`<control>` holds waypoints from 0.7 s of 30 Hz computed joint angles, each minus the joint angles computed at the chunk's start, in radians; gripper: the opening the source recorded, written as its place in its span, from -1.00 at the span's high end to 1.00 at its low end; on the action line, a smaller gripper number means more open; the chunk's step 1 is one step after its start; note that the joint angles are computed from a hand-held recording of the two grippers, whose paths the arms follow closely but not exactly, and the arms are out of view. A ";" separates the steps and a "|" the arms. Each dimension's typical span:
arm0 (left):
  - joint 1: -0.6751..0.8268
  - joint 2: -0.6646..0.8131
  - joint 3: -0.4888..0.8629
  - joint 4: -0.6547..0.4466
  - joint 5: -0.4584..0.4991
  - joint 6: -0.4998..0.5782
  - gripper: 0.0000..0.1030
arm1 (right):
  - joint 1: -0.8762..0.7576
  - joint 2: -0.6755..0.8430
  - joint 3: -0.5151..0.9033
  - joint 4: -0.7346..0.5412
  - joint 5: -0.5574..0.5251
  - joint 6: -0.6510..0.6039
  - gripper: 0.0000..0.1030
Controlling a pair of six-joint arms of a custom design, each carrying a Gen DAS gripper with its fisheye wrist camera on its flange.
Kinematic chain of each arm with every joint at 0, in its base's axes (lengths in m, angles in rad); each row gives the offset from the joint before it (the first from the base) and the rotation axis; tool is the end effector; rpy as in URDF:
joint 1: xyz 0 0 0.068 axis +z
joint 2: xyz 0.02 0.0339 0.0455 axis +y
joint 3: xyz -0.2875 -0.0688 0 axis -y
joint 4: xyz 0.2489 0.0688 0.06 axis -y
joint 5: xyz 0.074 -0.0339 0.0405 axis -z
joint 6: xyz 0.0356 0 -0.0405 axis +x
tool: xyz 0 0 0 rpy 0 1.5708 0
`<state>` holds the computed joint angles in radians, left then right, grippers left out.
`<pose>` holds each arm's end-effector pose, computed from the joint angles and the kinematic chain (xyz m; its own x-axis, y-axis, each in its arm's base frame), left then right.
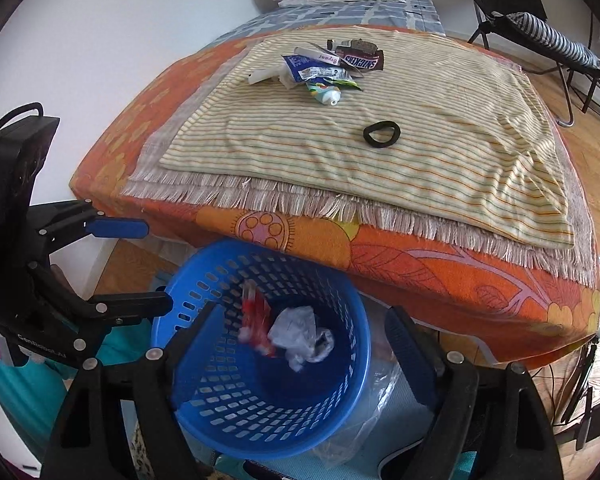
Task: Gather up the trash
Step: 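Move both open tools back over the trash on the towel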
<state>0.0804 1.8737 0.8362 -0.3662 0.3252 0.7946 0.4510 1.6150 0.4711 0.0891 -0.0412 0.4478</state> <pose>0.3018 0.0129 0.0978 -0.7051 0.6216 -0.3413 0.6852 0.7212 -0.1020 0.2194 0.1079 0.1037 -0.9021 0.0438 -0.4292 -0.0701 0.9668 0.2459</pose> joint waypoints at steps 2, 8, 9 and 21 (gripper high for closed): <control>0.000 -0.001 0.000 0.000 0.004 0.004 -0.71 | 0.004 0.004 0.004 -0.002 0.008 -0.003 -0.64; 0.002 -0.001 0.011 0.006 0.002 0.003 -0.71 | 0.000 0.002 0.009 -0.013 0.019 -0.003 -0.64; 0.002 0.001 0.017 0.006 0.002 0.000 -0.71 | -0.004 0.001 0.010 -0.016 0.021 -0.003 -0.64; -0.016 0.054 0.227 -0.007 0.019 -0.106 -0.71 | -0.089 0.005 0.076 -0.074 0.018 -0.038 -0.64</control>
